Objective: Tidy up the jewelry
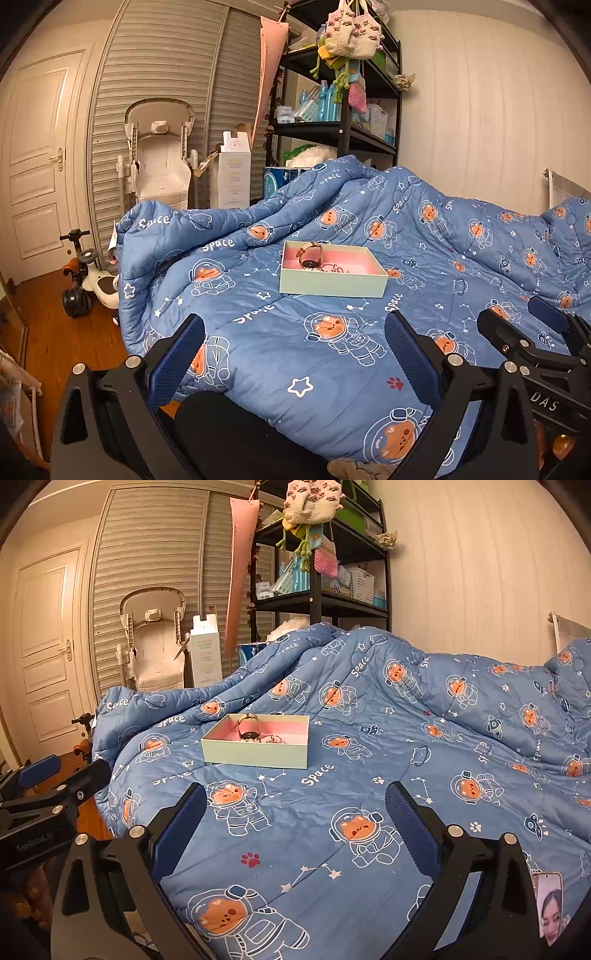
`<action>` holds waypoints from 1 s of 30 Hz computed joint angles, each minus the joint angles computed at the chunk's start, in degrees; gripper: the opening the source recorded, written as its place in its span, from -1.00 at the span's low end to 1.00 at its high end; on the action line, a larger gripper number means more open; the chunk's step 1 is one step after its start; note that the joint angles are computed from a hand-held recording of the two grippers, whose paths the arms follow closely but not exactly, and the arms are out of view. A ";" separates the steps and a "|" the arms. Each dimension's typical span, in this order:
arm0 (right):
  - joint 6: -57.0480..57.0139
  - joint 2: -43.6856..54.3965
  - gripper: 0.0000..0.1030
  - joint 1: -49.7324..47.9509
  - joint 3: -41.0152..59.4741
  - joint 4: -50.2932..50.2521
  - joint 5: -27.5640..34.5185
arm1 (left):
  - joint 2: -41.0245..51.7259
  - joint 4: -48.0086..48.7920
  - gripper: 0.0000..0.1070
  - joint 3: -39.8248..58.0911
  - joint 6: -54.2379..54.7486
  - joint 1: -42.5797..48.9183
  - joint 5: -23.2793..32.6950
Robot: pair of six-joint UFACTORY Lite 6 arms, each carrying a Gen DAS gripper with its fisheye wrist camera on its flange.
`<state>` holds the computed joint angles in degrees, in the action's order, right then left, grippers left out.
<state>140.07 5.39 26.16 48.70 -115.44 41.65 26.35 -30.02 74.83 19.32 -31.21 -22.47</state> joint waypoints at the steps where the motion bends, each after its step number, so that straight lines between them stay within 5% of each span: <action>1: 0.11 -0.09 0.86 -0.07 -0.11 -0.13 -0.05 | 0.00 0.20 0.80 0.01 -0.18 0.04 0.02; 30: 0.46 -0.83 0.88 -0.37 -1.00 -0.23 0.06 | -0.06 1.12 0.80 -0.13 -0.83 0.48 0.27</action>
<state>140.53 4.55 25.79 47.69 -115.67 41.71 26.29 -28.90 74.70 18.49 -30.73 -22.19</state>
